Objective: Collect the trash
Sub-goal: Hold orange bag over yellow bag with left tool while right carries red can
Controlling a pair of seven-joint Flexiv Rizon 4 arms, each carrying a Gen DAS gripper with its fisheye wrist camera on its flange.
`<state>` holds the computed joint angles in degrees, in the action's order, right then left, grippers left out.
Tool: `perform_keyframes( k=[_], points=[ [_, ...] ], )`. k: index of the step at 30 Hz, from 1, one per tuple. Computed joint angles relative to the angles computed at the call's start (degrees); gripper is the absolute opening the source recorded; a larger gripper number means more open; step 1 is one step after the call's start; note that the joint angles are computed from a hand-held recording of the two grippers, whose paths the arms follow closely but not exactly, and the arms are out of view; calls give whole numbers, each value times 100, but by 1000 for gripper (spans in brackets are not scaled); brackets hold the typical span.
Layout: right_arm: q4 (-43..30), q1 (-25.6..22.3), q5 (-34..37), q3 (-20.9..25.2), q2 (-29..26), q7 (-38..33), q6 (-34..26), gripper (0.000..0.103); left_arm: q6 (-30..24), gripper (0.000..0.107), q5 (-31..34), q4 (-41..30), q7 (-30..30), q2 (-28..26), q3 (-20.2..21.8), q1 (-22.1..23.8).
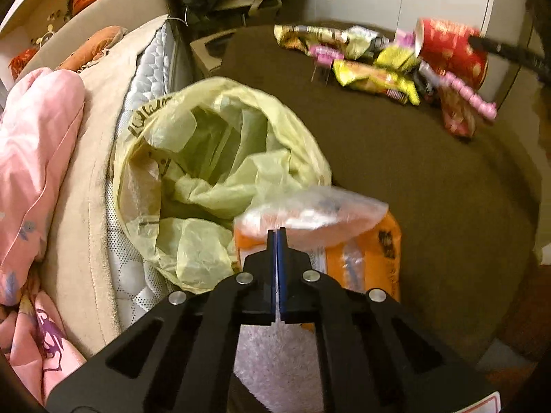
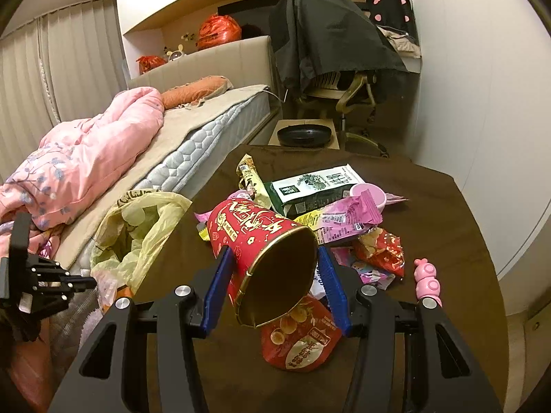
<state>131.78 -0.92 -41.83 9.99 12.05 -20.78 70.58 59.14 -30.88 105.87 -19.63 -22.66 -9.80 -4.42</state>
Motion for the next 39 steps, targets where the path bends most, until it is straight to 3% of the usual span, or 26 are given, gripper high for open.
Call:
perform_keyframes(
  k=[4, 6, 8, 10, 24, 30, 32, 36, 39],
  points=[
    [-3, 34, 35, 8, -15, -35, 11, 48, -194, 2, -413, 71, 350, 111, -157, 120],
    [7, 50, 64, 11, -11, -53, 9, 48, -380, 11, -573, 59, 492, 153, -171, 134],
    [27, 57, 88, 19, 2, -56, 4, 48, -525, 32, -783, 103, 680, 231, -192, 130],
    [42, 62, 137, 10, 14, -86, 0, 48, -753, 37, -909, 66, 809, 256, -161, 122],
    [150, 57, 306, 11, 28, -141, 60, 48, -817, 50, -938, -124, 847, 168, 44, 51],
    [155, 48, 323, 25, 35, -162, 69, 48, -1523, 53, -619, -527, 1081, -40, 76, 177],
    [156, 41, 306, 35, 42, -145, 46, 48, -1408, 54, -416, -449, 1295, -26, 101, 113],
    [170, 62, 406, 21, 51, -198, 16, 48, -546, 54, -318, -57, 1922, 6, 0, -44],
    [164, 82, 466, 13, 25, -228, 24, 48, -26, 54, -34, -33, 1945, -165, 2, -191]
  ],
)
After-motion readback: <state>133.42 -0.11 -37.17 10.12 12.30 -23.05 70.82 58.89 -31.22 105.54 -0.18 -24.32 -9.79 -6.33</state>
